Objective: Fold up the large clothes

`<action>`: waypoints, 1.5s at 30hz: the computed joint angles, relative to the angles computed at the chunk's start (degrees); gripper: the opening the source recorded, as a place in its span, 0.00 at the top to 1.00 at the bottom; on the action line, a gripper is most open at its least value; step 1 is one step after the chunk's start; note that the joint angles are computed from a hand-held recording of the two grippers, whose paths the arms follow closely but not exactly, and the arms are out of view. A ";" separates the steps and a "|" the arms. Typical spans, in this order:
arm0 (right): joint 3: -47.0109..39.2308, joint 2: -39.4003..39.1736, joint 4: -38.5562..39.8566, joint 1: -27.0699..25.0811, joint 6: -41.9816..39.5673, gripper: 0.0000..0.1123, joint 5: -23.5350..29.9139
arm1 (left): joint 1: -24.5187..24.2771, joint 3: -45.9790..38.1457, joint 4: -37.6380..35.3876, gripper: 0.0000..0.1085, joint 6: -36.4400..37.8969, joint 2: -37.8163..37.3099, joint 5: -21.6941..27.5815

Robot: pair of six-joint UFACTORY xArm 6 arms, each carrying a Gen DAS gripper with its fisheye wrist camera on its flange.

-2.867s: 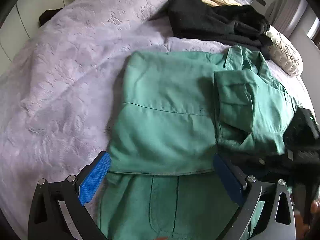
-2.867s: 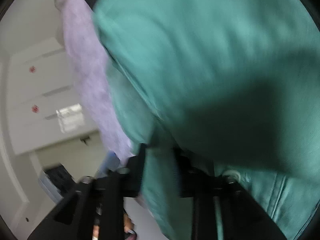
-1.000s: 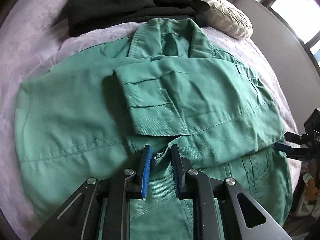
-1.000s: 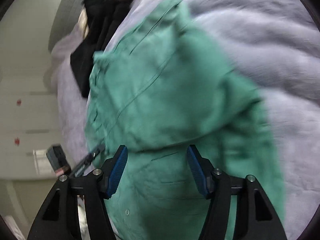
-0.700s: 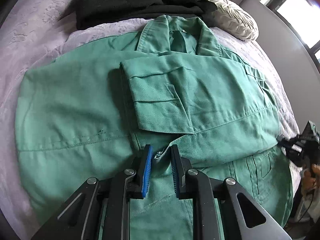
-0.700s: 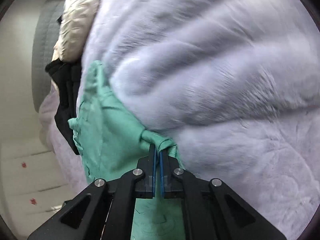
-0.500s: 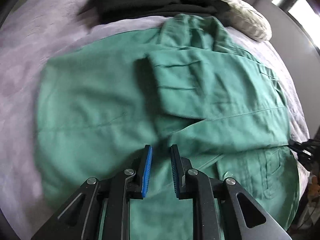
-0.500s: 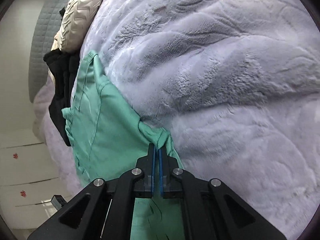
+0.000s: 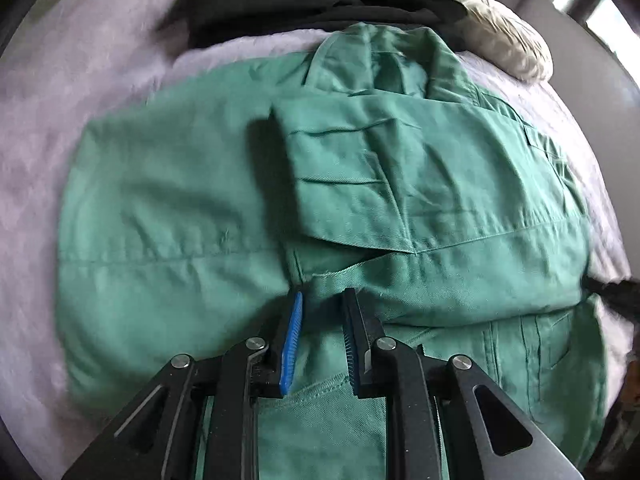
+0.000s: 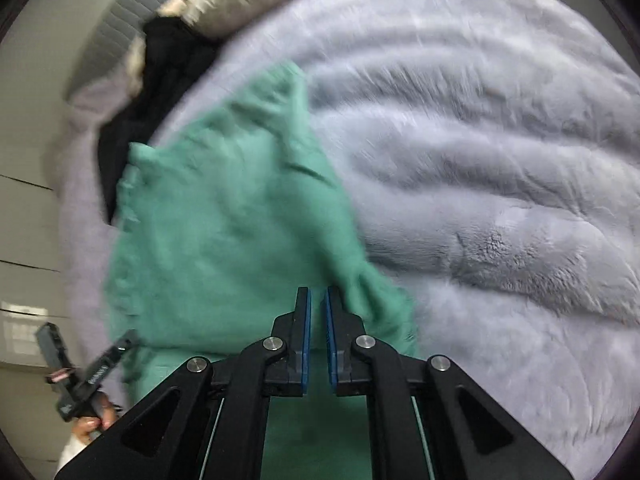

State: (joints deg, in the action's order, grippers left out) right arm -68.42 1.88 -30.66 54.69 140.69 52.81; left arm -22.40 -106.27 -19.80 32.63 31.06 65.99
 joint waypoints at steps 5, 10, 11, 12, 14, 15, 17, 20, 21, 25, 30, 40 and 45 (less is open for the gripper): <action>6.73 -4.92 -4.00 2.39 10.22 0.97 -2.59 | 1.72 -0.85 3.73 0.80 -1.74 -0.81 3.13; 4.95 -5.60 -1.18 4.67 8.66 0.94 -0.08 | 2.83 1.03 7.39 0.80 -5.23 -3.74 4.54; 4.21 -5.38 -0.45 4.80 7.53 0.94 0.25 | 2.90 1.47 7.90 0.80 -5.82 -4.29 4.67; 3.47 -5.05 -0.14 4.96 6.98 0.94 0.39 | 2.99 2.31 8.86 0.80 -6.49 -5.18 4.80; 2.26 -4.35 0.31 5.05 6.48 0.94 -0.22 | 2.69 4.43 10.54 0.80 -7.55 -7.10 4.46; 1.58 -3.90 0.55 5.04 6.15 0.94 -0.49 | 2.64 5.64 11.30 0.80 -7.83 -8.17 4.26; -0.07 -2.75 1.54 4.99 4.75 0.88 -0.96 | 2.54 7.08 12.48 0.80 -8.57 -9.57 4.54; -2.79 -0.88 3.48 4.97 2.70 0.46 -1.03 | 2.69 9.42 13.51 0.80 -9.35 -12.01 5.50; -3.97 -0.18 4.14 5.03 1.97 0.38 -0.61 | 2.76 10.59 13.79 0.80 -9.43 -13.00 5.32; -7.74 2.19 6.07 5.06 -0.60 0.38 0.06 | 3.49 14.87 14.05 0.79 -9.51 -16.93 5.17; -12.28 5.26 9.36 4.94 -4.45 0.34 0.60 | 4.89 19.90 13.41 0.05 -9.07 -22.57 3.94; -21.35 10.59 10.98 5.19 -9.02 0.25 3.97 | 7.44 23.26 14.46 0.05 -6.35 -27.34 6.42; -30.02 15.01 12.69 5.62 -14.50 0.09 12.62 | 7.59 21.99 15.23 0.06 -6.10 -26.13 8.55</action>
